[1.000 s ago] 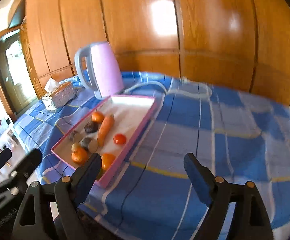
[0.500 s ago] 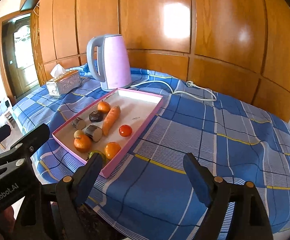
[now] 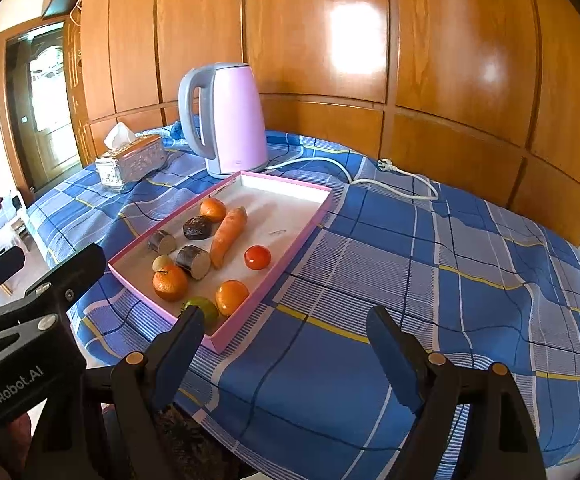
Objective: Organize fruits
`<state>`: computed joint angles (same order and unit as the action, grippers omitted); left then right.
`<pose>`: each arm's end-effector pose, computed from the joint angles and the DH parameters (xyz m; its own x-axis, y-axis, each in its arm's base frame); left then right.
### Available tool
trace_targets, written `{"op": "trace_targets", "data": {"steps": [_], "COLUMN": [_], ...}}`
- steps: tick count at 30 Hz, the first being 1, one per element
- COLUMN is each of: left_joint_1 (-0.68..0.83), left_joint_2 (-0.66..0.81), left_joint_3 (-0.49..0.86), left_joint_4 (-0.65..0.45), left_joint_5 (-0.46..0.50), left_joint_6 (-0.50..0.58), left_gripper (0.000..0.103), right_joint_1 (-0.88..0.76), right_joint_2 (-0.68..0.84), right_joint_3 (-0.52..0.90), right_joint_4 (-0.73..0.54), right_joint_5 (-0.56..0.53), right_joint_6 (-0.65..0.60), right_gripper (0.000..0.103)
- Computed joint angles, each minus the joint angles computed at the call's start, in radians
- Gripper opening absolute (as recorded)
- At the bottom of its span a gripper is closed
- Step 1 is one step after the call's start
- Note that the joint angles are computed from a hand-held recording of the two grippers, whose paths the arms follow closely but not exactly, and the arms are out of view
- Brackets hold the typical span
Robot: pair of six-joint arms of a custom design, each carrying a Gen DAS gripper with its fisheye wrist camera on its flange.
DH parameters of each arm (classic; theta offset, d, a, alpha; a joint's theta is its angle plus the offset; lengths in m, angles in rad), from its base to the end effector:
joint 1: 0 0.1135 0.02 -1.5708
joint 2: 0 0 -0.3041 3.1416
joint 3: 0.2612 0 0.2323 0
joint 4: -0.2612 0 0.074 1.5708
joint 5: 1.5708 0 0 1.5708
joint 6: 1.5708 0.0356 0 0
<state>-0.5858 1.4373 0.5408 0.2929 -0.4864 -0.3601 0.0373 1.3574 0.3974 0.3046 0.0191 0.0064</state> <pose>0.2203 -0.1262 0.2172 -0.5019 -0.0408 -0.8640 -0.0094 0.9991 -0.0418 0.2202 0.0075 0.1945 -0.6092 -0.0163 -0.7929 -0.0182 0.9998 -0.0066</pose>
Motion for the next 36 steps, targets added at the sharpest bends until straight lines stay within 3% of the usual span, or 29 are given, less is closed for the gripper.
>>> {"op": "trace_targets", "data": {"steps": [36], "left_joint_1": [-0.014], "left_joint_2": [-0.005], "left_joint_3": [0.008], "left_joint_4": [-0.016], "left_joint_5": [-0.004], "left_joint_6": [-0.012], "left_gripper": [0.102], "right_joint_1": [0.017], "right_joint_2": [0.009], "right_joint_3": [-0.006], "right_joint_4": [0.011], "right_joint_5": [0.007], "right_joint_6": [0.003], "right_gripper": [0.084]}}
